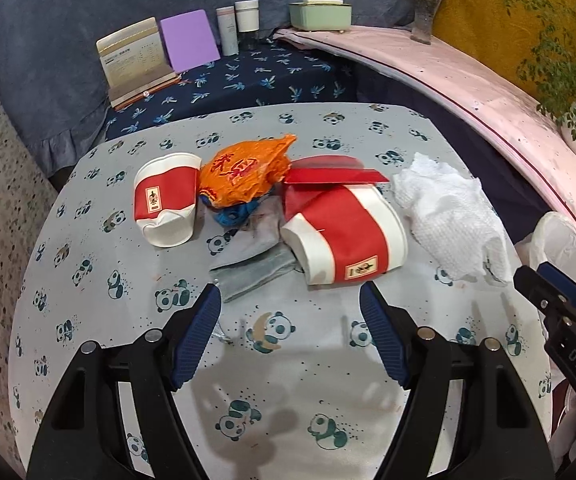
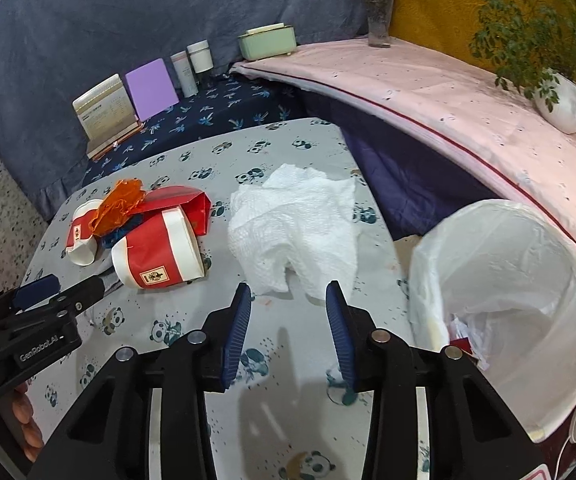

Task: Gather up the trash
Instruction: 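Move both tools back over the table toward the white tissue, then grasp the white tissue with the right tool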

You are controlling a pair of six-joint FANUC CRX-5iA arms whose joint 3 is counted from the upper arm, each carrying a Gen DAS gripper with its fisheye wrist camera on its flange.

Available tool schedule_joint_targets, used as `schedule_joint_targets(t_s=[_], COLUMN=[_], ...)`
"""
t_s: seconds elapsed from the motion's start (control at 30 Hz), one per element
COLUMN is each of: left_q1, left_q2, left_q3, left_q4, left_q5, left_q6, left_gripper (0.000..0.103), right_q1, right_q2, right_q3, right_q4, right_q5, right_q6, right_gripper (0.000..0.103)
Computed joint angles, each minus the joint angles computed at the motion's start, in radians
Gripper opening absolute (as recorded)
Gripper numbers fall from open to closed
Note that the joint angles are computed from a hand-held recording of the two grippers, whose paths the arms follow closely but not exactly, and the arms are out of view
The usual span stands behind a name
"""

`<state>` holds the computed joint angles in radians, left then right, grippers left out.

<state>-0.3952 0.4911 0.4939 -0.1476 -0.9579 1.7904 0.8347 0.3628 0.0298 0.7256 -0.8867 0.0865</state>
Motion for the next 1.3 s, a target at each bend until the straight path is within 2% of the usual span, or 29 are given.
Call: schedule_joint_targets(t_s=[0.27, 0.4, 0.43, 0.5, 0.57, 0.73, 0.87, 1.1, 1.2, 1.23, 1.3], left_q1=[0.023, 0.033, 0.033, 0.029, 0.026, 0.013, -0.001, -0.03, -0.036, -0.036, -0.037], left_q2=[0.026, 0.04, 0.041, 0.051, 0.064, 0.106, 0.166, 0.305, 0.333, 0.334, 0.332], left_q3=[0.019, 0.03, 0.031, 0.044, 0.061, 0.116, 0.199, 0.415, 0.458, 0.458, 0.452], left_q4=[0.027, 0.055, 0.059, 0.06, 0.064, 0.079, 0.093, 0.037, 0.026, 0.028, 0.032], left_q5=[-0.006, -0.005, -0.002, -0.005, -0.011, -0.027, -0.066, -0.217, -0.244, -0.244, -0.242], left_q6=[-0.01, -0.019, -0.022, -0.03, -0.034, -0.042, -0.054, 0.0, 0.004, 0.0, -0.011], left_gripper=[0.068, 0.078, 0.079, 0.08, 0.086, 0.091, 0.091, 0.091, 0.091, 0.09, 0.08], right_q1=[-0.036, -0.05, -0.052, -0.056, -0.056, -0.05, -0.04, -0.022, -0.017, -0.016, -0.013], right_q2=[0.088, 0.123, 0.131, 0.139, 0.136, 0.103, 0.071, 0.04, 0.031, 0.029, 0.022], right_q3=[0.115, 0.158, 0.167, 0.176, 0.168, 0.117, 0.074, 0.027, 0.012, 0.008, -0.002], right_q4=[-0.039, -0.073, -0.087, -0.121, -0.134, -0.124, -0.124, -0.154, -0.157, -0.156, -0.15], right_q5=[-0.01, -0.018, -0.019, -0.011, 0.001, 0.036, 0.056, 0.072, 0.08, 0.083, 0.087], right_q6=[0.078, 0.115, 0.126, 0.147, 0.148, 0.107, 0.084, 0.077, 0.065, 0.062, 0.05], right_gripper=[0.036, 0.035, 0.033, 0.019, 0.011, 0.006, 0.005, 0.005, 0.005, 0.005, 0.005])
